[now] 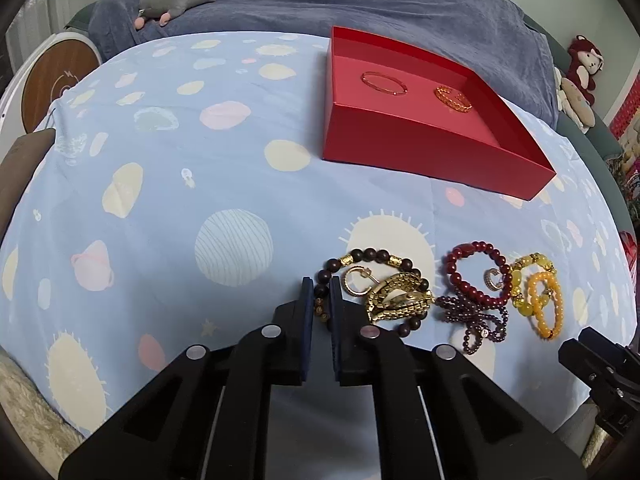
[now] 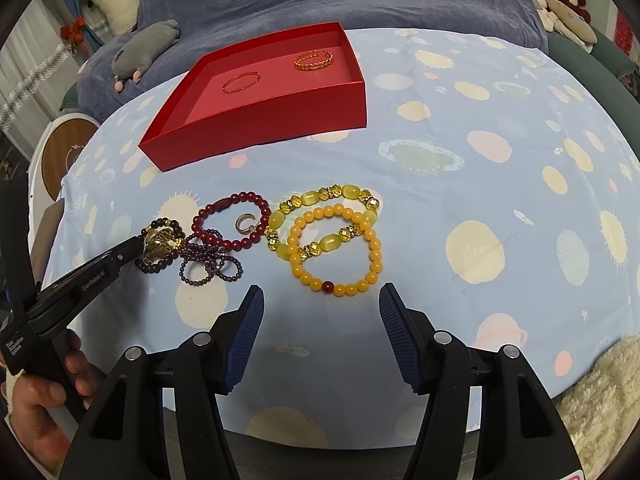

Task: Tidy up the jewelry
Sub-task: 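Grasp the black-bead bracelet with the left tool while the right tool grasps the orange-bead bracelet, then lift both bead bracelets into the red box and open both tools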

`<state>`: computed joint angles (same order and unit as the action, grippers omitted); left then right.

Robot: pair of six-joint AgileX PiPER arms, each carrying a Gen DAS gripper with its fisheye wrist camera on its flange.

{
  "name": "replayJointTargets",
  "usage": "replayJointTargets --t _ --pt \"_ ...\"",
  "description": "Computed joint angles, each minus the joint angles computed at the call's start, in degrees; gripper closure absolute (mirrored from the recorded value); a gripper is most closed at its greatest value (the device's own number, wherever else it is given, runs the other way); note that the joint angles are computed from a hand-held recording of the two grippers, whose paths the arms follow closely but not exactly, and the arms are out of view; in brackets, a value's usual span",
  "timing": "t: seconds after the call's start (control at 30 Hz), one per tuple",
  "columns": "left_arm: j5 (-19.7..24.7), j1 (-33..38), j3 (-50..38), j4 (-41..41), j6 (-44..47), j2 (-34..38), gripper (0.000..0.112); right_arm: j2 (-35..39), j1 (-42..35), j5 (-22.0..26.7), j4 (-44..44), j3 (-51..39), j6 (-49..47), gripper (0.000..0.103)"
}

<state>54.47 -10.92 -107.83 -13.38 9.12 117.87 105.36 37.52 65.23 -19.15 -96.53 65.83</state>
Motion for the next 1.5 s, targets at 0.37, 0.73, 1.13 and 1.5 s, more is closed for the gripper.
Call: replayJointTargets --t 0.37,0.73,1.13,1.5 --pt "1.8 3.6 4.4 -12.4 4.1 -7.4 0.105 -1.8 0.0 -1.3 -0.4 3.0 1.8 0.045" --pt "3.2 1.9 12.0 -15.2 8.0 -13.2 0.105 -2.2 -1.9 -3.2 -0.8 5.0 2.5 0.052" --pt "2.1 2.3 14.5 -12.4 7.3 -12.8 0.105 2.7 -5.5 -3.2 0.5 1.4 -1.5 0.078" --pt "1.9 2.7 14.9 -11.0 6.4 -12.3 0.105 0.5 -5.4 -4.7 -0.6 4.0 0.0 0.096"
